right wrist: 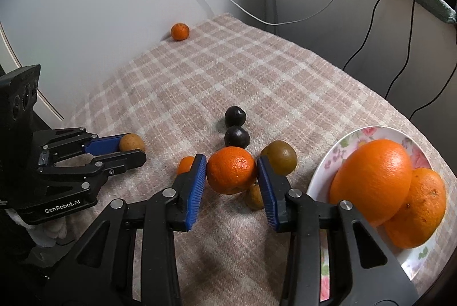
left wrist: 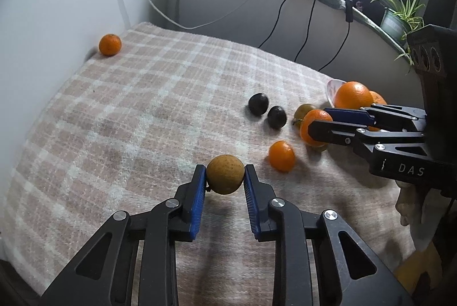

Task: Organize fruits
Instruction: 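Close the left gripper on a brown kiwi while the right gripper closes on a tangerine, then carry the kiwi and tangerine over the white plate and open both grippers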

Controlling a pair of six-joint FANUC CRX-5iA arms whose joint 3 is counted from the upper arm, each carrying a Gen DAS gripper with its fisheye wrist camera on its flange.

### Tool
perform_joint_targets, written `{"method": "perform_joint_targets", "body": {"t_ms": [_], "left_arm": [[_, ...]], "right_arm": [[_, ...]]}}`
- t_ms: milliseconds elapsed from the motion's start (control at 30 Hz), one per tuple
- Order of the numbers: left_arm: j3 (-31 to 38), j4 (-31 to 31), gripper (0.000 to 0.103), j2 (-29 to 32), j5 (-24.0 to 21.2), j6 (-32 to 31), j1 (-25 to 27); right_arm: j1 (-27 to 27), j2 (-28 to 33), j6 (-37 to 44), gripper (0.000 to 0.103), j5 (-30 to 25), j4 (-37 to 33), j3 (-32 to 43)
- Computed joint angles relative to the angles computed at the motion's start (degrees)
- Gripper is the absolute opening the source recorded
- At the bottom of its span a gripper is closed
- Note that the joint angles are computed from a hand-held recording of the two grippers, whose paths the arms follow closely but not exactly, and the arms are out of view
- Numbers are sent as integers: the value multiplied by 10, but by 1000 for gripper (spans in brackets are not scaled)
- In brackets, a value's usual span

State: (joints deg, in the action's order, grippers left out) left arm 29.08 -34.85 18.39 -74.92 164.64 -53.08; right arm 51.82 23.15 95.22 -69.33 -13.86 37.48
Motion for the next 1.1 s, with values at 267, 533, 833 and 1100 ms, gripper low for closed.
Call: {"method": "perform_joint_targets", "body": {"t_ms": [267, 533, 833, 1100], "left_arm": [[33, -11, 25, 14, -3, -15, -12], [86, -11, 25, 44, 6, -47, -18], [146, 12, 25, 88, 30, -98, -14], [207, 41, 25, 133, 36, -144, -7]], "right_arm": [[-9, -40, -2, 38, 22, -9, -40], [-26, -89, -5, 38, 47, -11, -92], [-53, -127, -17, 38, 64, -3, -140], [-78, -147, -33, 38, 72, 11, -174]]}}
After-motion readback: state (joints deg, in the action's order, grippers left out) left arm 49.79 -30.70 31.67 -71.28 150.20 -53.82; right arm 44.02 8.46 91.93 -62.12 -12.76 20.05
